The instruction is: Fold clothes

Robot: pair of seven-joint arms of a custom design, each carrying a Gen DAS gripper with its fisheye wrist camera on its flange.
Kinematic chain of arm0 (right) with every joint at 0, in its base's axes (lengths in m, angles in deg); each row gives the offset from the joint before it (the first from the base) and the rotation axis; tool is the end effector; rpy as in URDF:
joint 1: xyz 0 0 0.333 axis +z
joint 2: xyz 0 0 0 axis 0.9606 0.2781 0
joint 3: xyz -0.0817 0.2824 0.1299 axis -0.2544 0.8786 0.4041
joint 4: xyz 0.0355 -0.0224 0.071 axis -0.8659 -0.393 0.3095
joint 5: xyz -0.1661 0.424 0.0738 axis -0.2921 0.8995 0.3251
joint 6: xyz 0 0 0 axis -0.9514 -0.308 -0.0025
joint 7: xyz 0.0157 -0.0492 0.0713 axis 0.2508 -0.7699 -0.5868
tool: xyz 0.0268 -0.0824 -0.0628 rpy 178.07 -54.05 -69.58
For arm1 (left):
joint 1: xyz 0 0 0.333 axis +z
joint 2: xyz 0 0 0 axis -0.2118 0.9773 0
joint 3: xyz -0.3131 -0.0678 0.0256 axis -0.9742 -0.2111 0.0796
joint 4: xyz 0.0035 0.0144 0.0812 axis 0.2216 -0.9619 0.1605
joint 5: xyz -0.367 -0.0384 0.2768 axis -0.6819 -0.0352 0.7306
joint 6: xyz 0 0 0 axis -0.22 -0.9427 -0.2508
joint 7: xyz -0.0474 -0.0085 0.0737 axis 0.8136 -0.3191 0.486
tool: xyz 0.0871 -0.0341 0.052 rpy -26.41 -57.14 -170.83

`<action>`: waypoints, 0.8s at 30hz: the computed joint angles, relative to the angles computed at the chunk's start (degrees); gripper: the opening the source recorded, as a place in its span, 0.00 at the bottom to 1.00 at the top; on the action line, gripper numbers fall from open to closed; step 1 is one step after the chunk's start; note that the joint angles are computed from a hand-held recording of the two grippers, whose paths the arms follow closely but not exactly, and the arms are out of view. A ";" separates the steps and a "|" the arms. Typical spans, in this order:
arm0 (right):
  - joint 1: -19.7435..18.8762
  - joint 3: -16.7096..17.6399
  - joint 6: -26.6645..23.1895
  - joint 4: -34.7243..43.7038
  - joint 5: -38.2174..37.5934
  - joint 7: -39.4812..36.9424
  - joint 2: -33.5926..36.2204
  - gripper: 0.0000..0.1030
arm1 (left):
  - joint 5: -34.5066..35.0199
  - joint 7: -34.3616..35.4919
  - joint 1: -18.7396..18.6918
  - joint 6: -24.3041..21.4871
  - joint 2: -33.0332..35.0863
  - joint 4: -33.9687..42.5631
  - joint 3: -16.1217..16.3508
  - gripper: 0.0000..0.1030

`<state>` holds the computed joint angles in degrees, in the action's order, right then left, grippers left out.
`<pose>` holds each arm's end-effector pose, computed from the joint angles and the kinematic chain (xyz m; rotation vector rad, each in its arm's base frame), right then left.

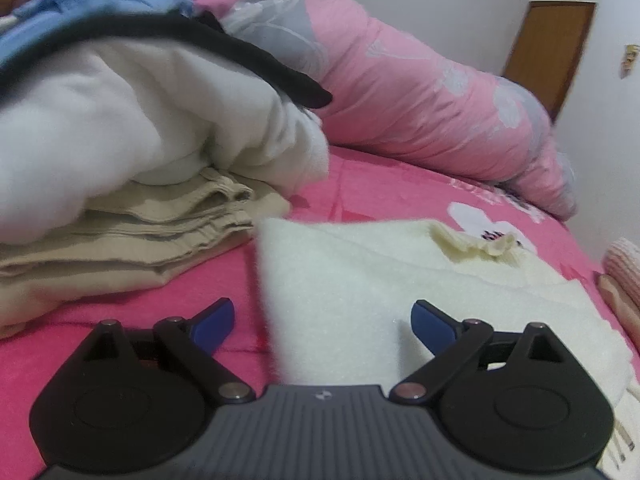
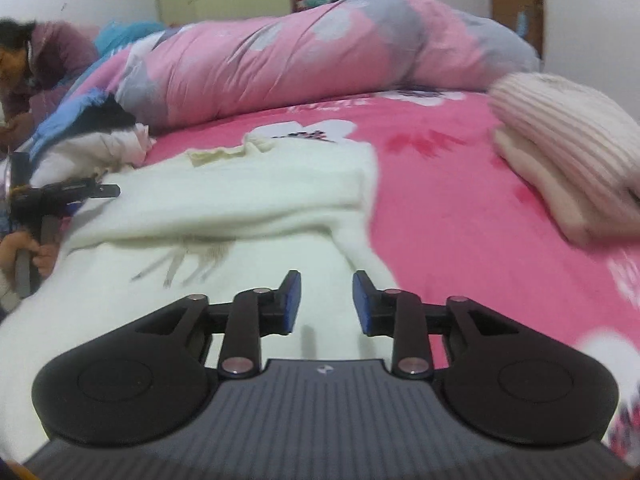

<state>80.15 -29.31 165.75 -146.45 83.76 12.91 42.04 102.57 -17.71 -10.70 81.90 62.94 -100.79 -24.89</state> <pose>0.5104 -0.0487 0.4670 -1.8701 1.1604 -0.4556 0.4803 -0.1671 0.4319 -2.0841 1.0931 -0.9238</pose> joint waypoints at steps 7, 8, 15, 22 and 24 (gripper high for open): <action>-0.88 -3.75 -5.75 -3.91 3.90 -4.47 -4.31 0.50 | -11.46 13.05 -11.07 -13.18 -12.27 -2.79 -4.53 0.95; -0.99 -4.10 -6.60 -4.54 4.65 -5.70 -4.95 0.54 | -13.29 15.55 -13.26 -14.48 -13.15 -2.78 -5.16 0.97; -1.46 -2.22 -1.72 -11.38 4.22 -15.55 -6.68 0.76 | -26.24 23.17 -25.55 -22.93 -7.26 -0.81 -9.92 1.00; -1.29 -1.72 -1.95 -11.73 3.41 -11.76 -7.48 0.96 | -21.92 10.93 -27.09 -37.43 -1.47 5.18 -14.92 1.00; -0.86 -0.60 0.11 -12.65 3.17 -10.64 -8.41 0.99 | -22.82 10.58 -28.43 -40.26 0.04 6.99 -13.99 1.00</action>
